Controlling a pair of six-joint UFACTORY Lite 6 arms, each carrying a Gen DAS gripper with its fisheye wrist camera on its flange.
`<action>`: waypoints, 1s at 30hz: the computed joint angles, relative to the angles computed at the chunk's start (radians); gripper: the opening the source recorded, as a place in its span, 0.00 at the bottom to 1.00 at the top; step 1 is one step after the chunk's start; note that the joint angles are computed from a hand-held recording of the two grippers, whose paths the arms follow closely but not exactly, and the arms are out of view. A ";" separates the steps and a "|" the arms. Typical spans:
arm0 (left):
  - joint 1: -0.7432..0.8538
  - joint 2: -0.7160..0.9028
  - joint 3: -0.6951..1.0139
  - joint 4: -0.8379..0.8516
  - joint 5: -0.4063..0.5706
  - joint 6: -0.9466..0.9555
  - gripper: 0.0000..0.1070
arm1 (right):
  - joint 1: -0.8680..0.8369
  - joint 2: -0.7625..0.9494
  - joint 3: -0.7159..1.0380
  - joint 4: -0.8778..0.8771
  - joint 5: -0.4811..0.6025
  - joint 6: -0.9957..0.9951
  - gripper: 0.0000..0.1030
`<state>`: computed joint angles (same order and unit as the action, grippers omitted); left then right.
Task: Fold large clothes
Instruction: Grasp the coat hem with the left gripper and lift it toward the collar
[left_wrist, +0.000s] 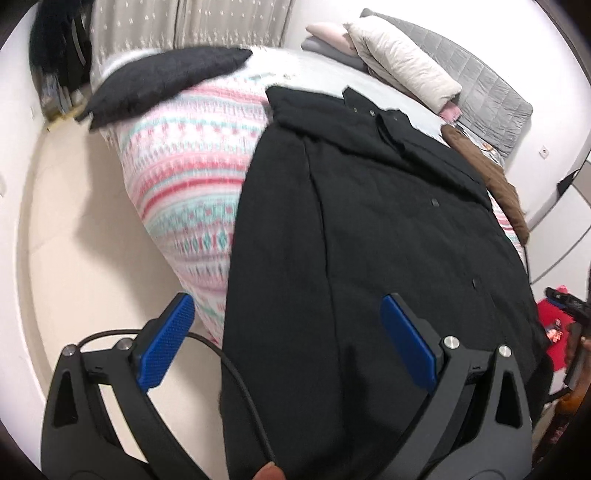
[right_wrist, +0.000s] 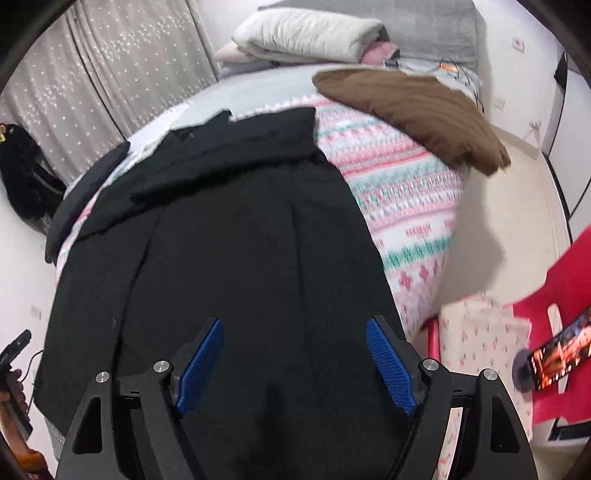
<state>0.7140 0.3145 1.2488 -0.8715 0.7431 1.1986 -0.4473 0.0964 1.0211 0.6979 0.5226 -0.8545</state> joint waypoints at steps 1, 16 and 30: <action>0.010 0.005 -0.008 0.000 0.011 0.007 0.94 | -0.015 0.011 -0.004 0.006 0.012 -0.017 0.78; 0.139 0.289 0.187 0.053 0.347 -0.083 0.94 | -0.153 0.107 -0.021 -0.031 0.182 -0.160 0.78; 0.182 0.357 0.247 -0.009 0.565 -0.134 0.39 | -0.257 0.166 0.032 0.074 0.369 -0.293 0.51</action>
